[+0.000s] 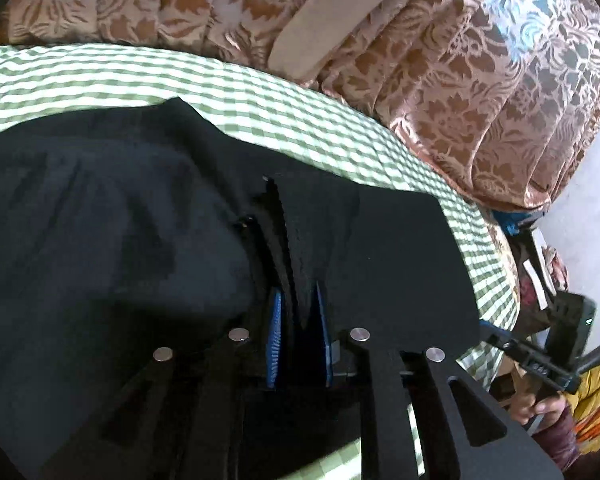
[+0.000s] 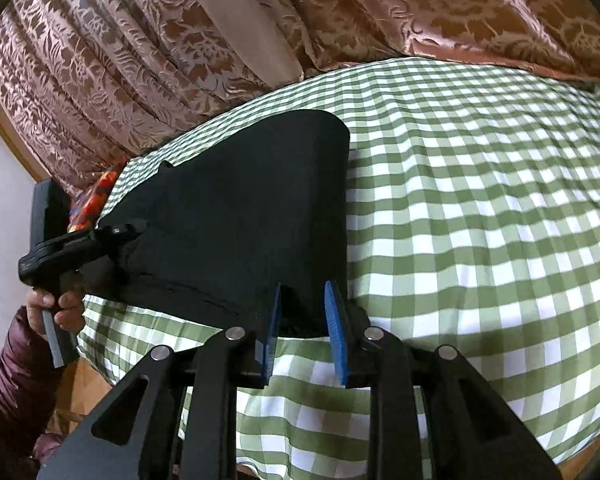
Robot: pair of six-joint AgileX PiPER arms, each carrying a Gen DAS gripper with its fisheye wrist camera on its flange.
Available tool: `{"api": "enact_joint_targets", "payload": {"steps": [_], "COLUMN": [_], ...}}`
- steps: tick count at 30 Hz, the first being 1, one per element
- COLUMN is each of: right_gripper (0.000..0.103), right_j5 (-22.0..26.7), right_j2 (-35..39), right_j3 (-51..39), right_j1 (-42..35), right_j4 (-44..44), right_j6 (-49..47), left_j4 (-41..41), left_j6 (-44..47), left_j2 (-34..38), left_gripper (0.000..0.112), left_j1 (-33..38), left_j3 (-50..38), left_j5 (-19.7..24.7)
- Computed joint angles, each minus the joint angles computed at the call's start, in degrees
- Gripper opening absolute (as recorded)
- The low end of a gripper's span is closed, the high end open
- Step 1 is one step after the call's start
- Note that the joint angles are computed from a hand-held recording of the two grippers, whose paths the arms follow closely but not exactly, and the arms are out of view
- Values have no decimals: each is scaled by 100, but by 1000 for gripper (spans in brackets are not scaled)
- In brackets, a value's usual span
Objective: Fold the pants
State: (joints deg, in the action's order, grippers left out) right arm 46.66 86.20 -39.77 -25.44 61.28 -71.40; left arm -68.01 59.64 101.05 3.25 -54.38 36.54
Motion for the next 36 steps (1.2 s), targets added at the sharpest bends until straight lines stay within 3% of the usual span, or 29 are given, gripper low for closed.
{"api": "enact_joint_targets", "payload": {"steps": [3,8,12,17,20,22,27,29,31,36], "right_gripper": [29,30,30,30,29,29,31,34,37,45], "right_j5": [24,58,20,-323,-433,-148,-195,62,214,-61], "right_j2": [-12,-356,-453,-260,-176,-83,-202,-167,-178,55], "right_j3": [40,-8,-167,-98,363,455,255,-4,-256,-1078], "right_j1": [-85,-83,329,989,820,517,685,590,572,1027], "right_j4": [8,24,121,-94,345,600,294,180,211,173], "right_j6": [-19,114,225,273,-626,-883,-310,29,304,1131], "left_j4": [-302,-748,-648,-118,-983,-970,-695,-557,-268,898], "left_j6": [227,479,514,71,924,810,494,401,107,-1258], "left_j2": [-273,-616,-755,-566,-632,-649,-963,-931,-650,151], "left_gripper": [15,15,15,15,14,14,14,14,14,14], "left_j1": [425,492,-127,-784,-544,-466,-735,-902,-1012,-1244], "left_j3": [235,474,456,737,1177,1156,803,546,129,-859], "left_j5": [649,907,542,-456,-296,-209,-269,-425,-519,-843]}}
